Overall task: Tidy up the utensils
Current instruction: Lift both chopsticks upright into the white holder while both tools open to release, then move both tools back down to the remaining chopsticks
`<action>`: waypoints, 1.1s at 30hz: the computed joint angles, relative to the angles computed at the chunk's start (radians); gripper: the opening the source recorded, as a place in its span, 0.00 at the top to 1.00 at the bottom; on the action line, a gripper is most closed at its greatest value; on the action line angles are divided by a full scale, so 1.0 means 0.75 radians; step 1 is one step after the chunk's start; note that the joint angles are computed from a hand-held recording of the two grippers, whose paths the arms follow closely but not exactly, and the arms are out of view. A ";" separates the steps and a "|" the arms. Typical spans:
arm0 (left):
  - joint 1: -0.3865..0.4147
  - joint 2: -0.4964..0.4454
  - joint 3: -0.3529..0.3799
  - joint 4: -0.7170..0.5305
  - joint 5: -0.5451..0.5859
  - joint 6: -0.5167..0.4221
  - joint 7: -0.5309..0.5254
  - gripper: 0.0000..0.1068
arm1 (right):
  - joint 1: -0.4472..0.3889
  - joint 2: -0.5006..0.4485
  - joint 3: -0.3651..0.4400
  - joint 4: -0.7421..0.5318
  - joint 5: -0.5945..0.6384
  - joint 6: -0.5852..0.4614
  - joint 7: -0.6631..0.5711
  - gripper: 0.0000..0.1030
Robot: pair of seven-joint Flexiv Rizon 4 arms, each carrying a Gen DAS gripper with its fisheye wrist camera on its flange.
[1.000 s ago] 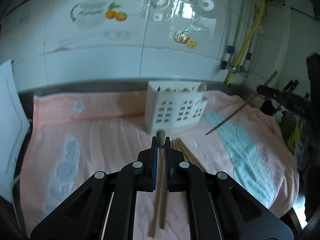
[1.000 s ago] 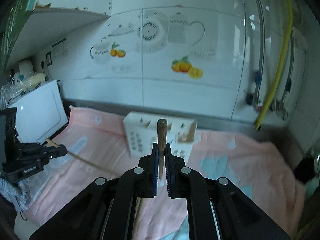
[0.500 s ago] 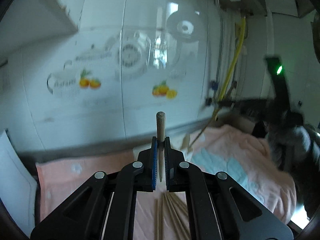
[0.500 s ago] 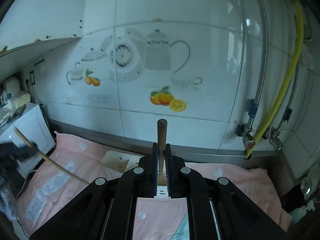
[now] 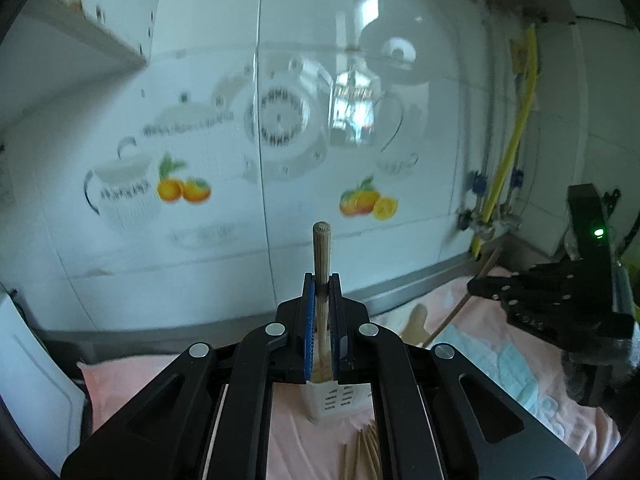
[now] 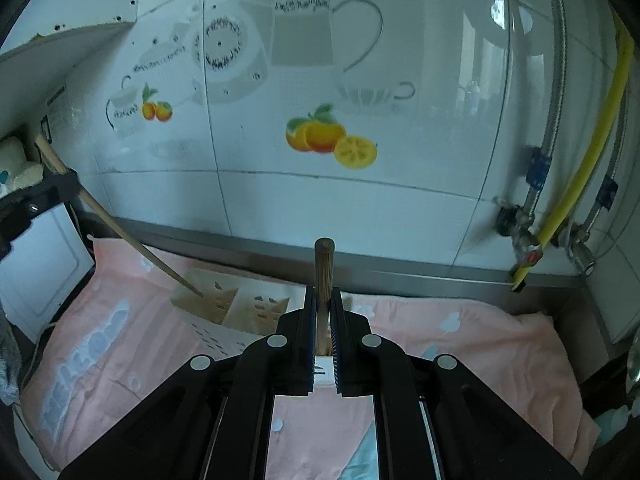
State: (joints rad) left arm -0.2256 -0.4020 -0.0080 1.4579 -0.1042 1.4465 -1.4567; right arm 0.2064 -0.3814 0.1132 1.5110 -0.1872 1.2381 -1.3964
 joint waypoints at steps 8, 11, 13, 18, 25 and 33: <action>0.064 -0.043 -0.062 0.006 -0.082 -0.082 0.047 0.95 | 0.011 -0.001 -0.021 0.019 -0.023 0.032 0.037 0.92; 0.063 -0.041 -0.060 0.023 -0.089 -0.076 0.053 0.94 | 0.023 0.022 -0.045 0.055 -0.058 0.076 0.074 0.82; 0.072 -0.029 -0.075 0.048 -0.102 -0.057 0.071 0.92 | 0.038 0.050 -0.076 0.102 -0.101 0.133 0.124 0.74; 0.063 0.025 -0.062 0.125 -0.103 -0.003 0.074 0.79 | 0.054 0.136 -0.112 0.245 -0.204 0.252 0.223 0.72; 0.114 0.163 -0.123 0.371 -0.170 0.122 0.130 0.73 | 0.089 0.270 -0.150 0.534 -0.378 0.433 0.390 0.67; 0.211 0.292 -0.261 0.676 -0.354 0.255 0.277 0.67 | 0.123 0.336 -0.147 0.824 -0.519 0.525 0.549 0.67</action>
State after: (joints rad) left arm -0.0670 -0.1828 -0.2041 1.9648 -0.3697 1.6375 -1.2491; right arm 0.2983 -0.1292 0.0026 2.1287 -0.5762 1.6317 -0.9845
